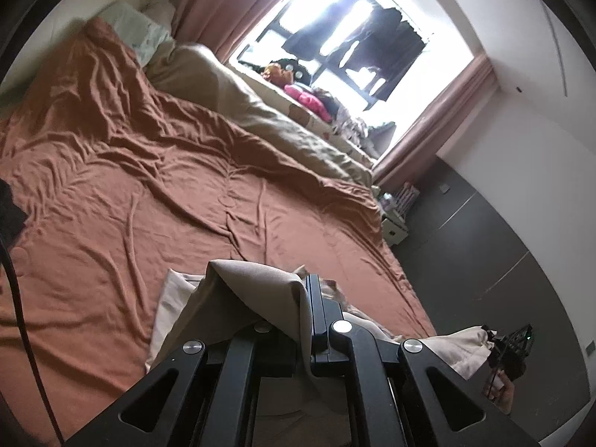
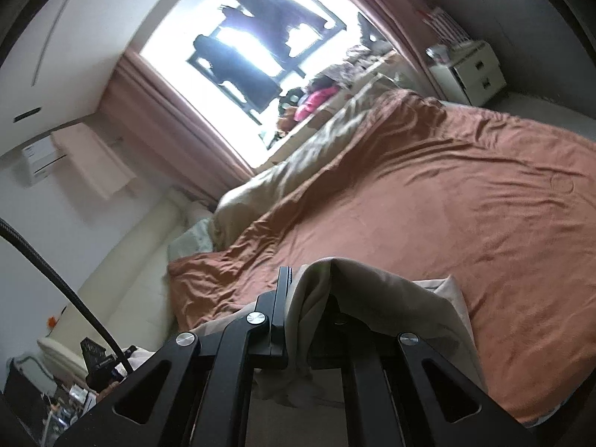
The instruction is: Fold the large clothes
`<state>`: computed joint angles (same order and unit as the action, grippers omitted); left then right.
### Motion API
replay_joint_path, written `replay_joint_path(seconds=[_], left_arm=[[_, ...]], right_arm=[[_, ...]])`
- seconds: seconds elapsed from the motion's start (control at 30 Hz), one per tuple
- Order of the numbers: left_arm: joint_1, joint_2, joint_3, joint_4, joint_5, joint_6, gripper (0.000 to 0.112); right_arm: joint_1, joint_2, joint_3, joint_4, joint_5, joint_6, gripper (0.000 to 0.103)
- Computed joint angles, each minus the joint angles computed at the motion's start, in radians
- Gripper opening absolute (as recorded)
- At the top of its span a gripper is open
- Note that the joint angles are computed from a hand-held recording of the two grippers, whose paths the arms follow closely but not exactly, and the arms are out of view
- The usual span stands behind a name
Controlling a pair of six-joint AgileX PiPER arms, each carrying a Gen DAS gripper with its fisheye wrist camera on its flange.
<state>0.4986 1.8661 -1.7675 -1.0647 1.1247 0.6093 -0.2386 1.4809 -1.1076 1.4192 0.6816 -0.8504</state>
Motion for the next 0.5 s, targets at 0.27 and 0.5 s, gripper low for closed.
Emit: replay_joint_path(seconds=[0.27, 0.5], left_arm=[[-0.09, 0.225, -0.169, 0.112, -0.049, -0.116, 0.004], [-0.123, 0.364, -0.244, 0.195, -0.071, -0.189, 0.004]], right_arm=[[0.107, 0.14, -0.126, -0.185, -0.108, 0.264, 0.003], [0.153, 0.239, -0.223, -0.342, -0.106, 0.477, 0.003]])
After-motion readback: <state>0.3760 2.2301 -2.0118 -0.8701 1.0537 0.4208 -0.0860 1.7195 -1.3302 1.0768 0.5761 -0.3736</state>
